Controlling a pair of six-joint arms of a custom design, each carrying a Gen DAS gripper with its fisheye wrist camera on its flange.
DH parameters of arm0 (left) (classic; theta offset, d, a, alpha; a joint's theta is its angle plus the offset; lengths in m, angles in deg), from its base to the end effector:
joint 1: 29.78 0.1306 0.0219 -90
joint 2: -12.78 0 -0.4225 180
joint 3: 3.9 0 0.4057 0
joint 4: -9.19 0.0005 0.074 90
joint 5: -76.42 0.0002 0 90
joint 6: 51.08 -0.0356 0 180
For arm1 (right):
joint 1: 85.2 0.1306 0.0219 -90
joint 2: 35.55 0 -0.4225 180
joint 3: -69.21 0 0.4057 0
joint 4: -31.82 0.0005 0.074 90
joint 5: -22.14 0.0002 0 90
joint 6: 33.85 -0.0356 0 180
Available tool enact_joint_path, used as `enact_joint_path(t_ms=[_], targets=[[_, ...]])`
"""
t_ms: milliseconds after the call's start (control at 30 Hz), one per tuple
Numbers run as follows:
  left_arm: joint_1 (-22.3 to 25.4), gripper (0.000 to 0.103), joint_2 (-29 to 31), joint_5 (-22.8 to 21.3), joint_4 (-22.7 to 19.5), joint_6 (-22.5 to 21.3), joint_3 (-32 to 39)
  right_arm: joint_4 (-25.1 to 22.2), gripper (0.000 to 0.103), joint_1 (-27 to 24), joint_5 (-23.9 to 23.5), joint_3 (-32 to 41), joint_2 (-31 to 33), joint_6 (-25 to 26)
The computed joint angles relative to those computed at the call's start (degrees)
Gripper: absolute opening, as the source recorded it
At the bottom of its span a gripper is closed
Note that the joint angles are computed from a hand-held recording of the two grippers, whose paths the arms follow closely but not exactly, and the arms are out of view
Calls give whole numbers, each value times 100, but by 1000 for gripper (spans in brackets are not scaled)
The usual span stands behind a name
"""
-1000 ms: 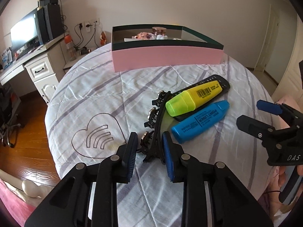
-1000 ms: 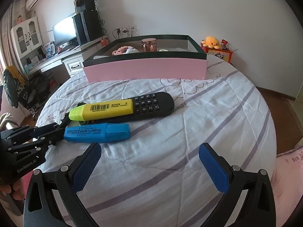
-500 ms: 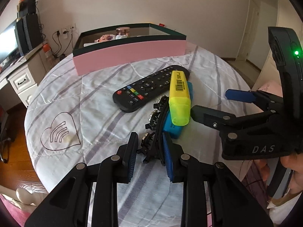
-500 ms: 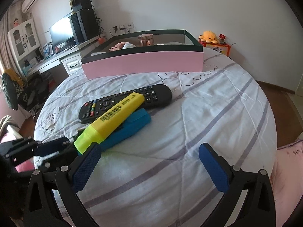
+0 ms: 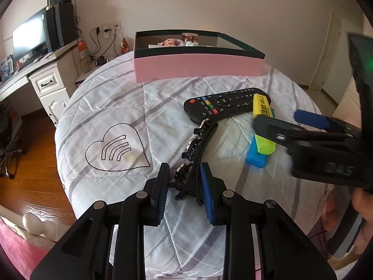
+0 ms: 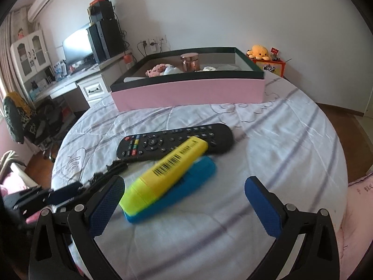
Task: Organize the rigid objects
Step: 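Lift the hair clip with left tool while right tool grasps the yellow highlighter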
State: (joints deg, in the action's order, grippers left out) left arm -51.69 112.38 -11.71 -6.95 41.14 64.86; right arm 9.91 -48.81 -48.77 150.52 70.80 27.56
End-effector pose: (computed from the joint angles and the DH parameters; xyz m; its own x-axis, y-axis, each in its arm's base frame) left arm 0.4775 -0.1938 0.2590 -0.6930 0.2370 -0.6808 0.3670 0.9288 -0.0503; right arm 0.4755 0.3354 0.2855 -0.6988 0.0467 -0.7138 -0.0530 0.9917 0.1168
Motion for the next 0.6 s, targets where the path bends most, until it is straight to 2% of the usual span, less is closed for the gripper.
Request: enact_joint_path(t_ms=[100,167,233,267,333,467,500,600], targets=[[-17,27,6,-60,-26,-62,18,-248,102,22,61,190,178,119],[-2,27,17,-34,-32,-81,35,-108,91,-24,-79,43,106,126],[25,27,23,36,-29,-78,36,38,66,-93,-248,-157,-22,94],[35,27,32,56,-32,-81,44,177,64,-152,-412,-316,-128,129],[43,27,30,56,-27,-74,40,285,52,-216,-555,-500,-269,177],[35,27,50,30,-25,-20,51,401,37,-323,-787,-736,-467,266],[24,28,49,7,-26,-7,49,466,30,-348,-837,-816,-528,277],[-11,30,48,-65,-61,-10,57,573,26,-407,-928,-969,-655,279]])
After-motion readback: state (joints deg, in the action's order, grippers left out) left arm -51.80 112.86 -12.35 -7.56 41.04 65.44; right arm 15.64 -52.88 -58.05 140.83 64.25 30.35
